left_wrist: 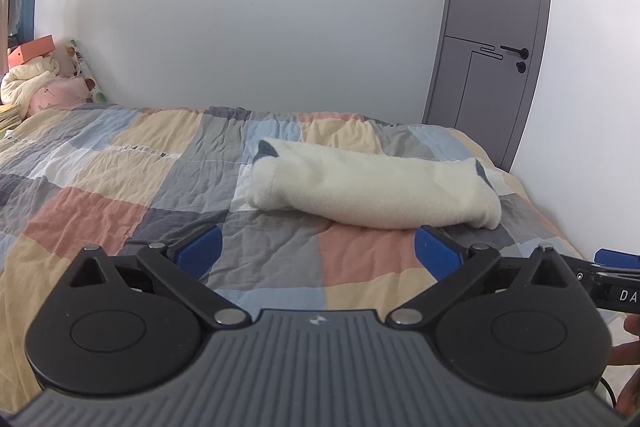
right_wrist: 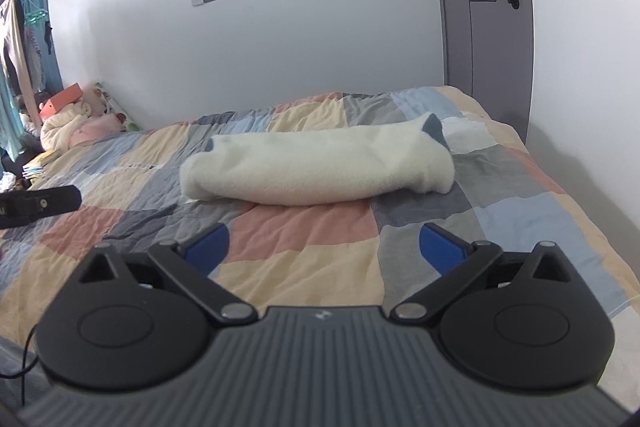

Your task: Fold large clothes

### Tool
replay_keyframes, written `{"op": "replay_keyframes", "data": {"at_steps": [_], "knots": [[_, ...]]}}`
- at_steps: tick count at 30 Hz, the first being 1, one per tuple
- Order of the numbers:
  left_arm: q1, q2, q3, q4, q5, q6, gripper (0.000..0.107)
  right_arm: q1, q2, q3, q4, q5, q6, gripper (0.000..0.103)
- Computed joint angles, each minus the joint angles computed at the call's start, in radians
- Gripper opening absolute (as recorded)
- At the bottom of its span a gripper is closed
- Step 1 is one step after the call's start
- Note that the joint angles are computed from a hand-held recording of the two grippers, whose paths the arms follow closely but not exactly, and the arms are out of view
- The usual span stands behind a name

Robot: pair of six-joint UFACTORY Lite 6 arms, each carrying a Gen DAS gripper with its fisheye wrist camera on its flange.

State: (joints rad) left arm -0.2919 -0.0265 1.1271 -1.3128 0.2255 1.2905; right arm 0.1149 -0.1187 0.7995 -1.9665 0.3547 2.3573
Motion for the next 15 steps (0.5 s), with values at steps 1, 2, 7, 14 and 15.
{"op": "replay_keyframes", "data": {"at_steps": [1, 2, 7, 14, 15], "knots": [[-0.001, -0.001, -0.001, 0.001, -0.003, 0.000, 0.103, -0.002, 0.000, 0.002, 0.004, -0.006, -0.002, 0.103], [-0.001, -0.002, -0.002, 0.000, -0.002, 0.002, 0.103, -0.003, -0.001, 0.002, 0.007, -0.009, -0.001, 0.103], [-0.005, -0.015, -0.014, -0.022, -0.011, 0.027, 0.103, -0.006, 0.003, 0.008, 0.010, -0.018, -0.007, 0.103], [0.002, -0.017, -0.012, -0.019, -0.002, 0.021, 0.103, 0.000, 0.003, 0.009, 0.023, -0.014, -0.017, 0.103], [0.001, -0.017, -0.011, -0.013, -0.005, 0.017, 0.103, 0.001, 0.003, 0.009, 0.024, -0.014, -0.018, 0.103]]}}
